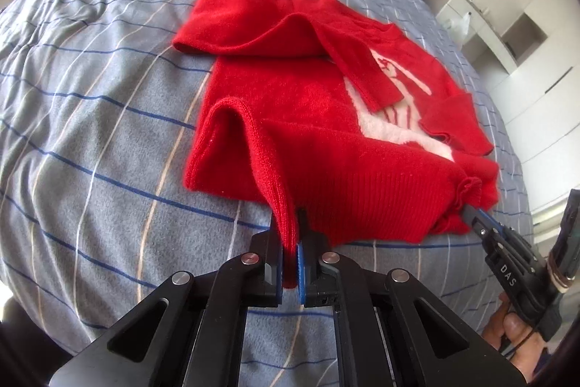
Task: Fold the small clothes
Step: 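Grasp the sweater hem with both grippers, pull it taut, then open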
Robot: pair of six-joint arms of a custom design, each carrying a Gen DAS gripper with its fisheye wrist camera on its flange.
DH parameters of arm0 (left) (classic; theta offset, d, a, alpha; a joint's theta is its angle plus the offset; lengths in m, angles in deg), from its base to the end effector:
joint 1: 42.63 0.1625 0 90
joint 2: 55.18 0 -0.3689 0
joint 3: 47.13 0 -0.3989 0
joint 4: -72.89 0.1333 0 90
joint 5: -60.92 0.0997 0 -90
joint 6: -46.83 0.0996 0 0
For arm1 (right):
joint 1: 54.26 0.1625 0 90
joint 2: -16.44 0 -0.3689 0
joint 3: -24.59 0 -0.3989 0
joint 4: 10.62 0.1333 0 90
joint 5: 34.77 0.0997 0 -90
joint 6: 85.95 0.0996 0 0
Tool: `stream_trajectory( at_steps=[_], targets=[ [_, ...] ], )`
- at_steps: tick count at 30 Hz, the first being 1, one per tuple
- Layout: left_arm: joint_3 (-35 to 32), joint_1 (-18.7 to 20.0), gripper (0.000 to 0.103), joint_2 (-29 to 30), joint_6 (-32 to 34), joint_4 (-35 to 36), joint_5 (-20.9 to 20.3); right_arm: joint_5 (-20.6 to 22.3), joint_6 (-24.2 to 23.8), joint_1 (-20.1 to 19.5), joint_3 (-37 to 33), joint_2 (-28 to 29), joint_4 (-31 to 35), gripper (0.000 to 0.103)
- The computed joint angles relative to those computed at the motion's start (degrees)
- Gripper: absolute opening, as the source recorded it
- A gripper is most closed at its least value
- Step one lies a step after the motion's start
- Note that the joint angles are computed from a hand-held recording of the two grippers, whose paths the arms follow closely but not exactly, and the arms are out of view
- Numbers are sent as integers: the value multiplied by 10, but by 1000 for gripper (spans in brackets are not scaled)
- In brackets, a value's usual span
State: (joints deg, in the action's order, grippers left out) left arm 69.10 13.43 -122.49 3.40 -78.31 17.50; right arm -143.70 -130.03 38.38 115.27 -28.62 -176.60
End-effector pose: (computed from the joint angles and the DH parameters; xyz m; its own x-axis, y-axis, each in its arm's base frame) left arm -0.1177 -0.5432 0.1565 -0.8518 -0.3717 -0.3692 -0.0551 0.7644 -0.6424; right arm 0.1319 -0.6679 0.1076 -0.6566 -0.5133 0.5527 -0.6911 0.7028 -0.1684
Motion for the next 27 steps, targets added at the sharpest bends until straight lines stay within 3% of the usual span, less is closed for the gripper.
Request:
stream_trajectory(
  at_steps=[3,6,8,11,13,15,16,18,19,20,23,25,27],
  targets=[
    [51,-23,4,-65,3,1,-35,58,38,-22,57,-85,28,6],
    [93,-54,4,-122,-5,40,-44,98,60,-48,108,-177,90,6],
    [109,-68,4,-137,-8,60,-49,100,69,-64,126,-214,131,6],
    [110,-67,4,-116,-18,92,-34,79,49,-79,137,-221,152,8],
    [108,-53,4,-101,-24,90,-44,71,45,-88,137,-214,159,19],
    [113,-44,5,-99,-26,81,-51,87,44,-99,135,-217,184,42],
    [117,-43,5,-101,-26,77,-50,103,47,-105,136,-222,192,47],
    [122,-43,9,-104,-26,75,-46,148,58,-117,133,-231,219,70],
    [124,-43,18,-105,-27,78,-43,165,63,-121,130,-231,230,73],
    [126,-43,28,-108,-27,76,-42,174,68,-124,125,-226,239,73],
    [143,-42,43,-118,-24,46,-42,165,84,-126,103,-194,263,72],
    [149,-36,43,-120,-24,29,-48,168,96,-130,93,-180,283,62],
    [149,-25,40,-114,-32,21,-57,180,96,-134,93,-175,289,39]
  ],
)
